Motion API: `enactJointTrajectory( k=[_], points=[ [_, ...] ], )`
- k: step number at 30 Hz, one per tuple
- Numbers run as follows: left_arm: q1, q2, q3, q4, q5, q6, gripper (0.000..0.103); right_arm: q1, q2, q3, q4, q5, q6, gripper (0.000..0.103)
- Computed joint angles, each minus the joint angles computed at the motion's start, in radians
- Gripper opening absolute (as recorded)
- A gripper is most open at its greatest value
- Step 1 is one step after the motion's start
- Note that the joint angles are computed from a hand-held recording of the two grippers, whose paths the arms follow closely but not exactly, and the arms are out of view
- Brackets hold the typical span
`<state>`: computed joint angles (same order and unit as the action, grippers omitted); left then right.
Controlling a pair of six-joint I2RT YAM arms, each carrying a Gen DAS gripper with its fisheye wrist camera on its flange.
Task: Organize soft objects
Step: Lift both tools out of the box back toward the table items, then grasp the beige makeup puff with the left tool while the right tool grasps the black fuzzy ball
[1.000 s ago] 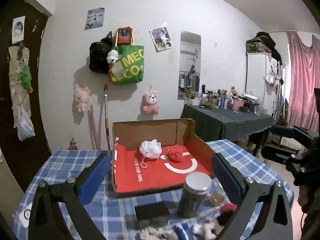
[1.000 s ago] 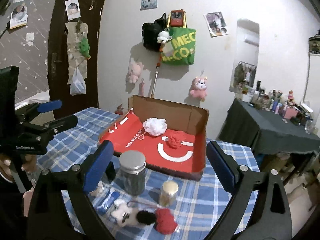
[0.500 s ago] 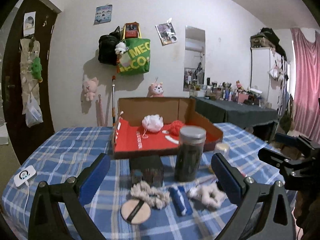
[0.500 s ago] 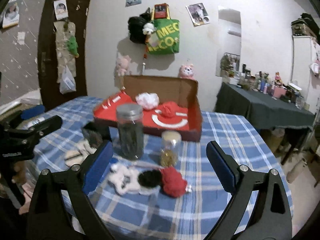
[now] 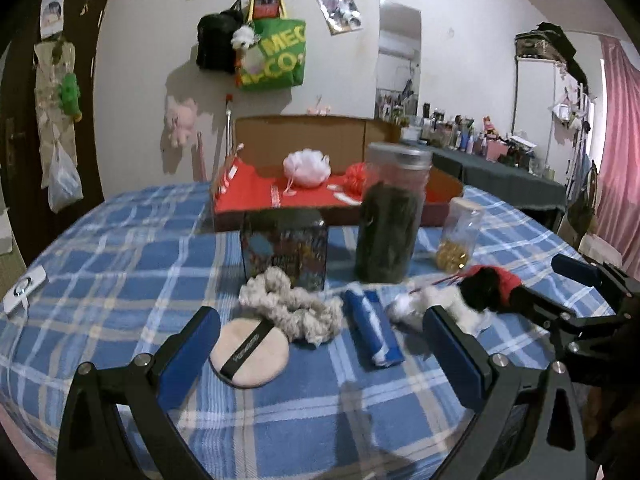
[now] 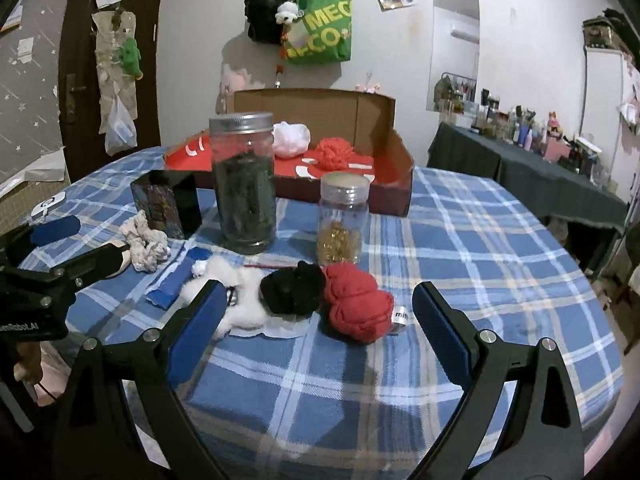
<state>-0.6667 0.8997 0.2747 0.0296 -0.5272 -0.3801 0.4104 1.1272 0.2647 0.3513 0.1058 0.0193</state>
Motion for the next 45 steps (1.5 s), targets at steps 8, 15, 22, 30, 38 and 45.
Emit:
enactJointTrajectory(
  k=[8,15,22,30,38,45],
  points=[
    [0.125,0.031,-0.004,0.004,0.077,0.030,0.103,-0.023,0.135,0.037,0.077,-0.065,0.001,0.095],
    [0.241,0.098,0.006,0.010,0.134,0.083,0.100,-0.020,0.245,0.093,0.115,-0.095,-0.021,0.072],
    [0.307,0.190,0.000,0.068,0.222,0.129,0.050,-0.017,0.308,0.115,0.123,-0.121,-0.053,0.029],
    [0.257,0.081,0.002,0.011,0.146,0.136,0.026,-0.056,0.245,0.081,0.140,-0.184,-0.047,0.020],
    [0.259,-0.011,0.031,-0.056,0.204,0.161,0.017,-0.062,0.207,0.068,0.144,-0.210,-0.041,0.019],
    [0.241,-0.021,0.038,-0.063,0.260,0.155,0.017,-0.065,0.166,0.058,0.134,-0.240,-0.028,0.019]
  ],
)
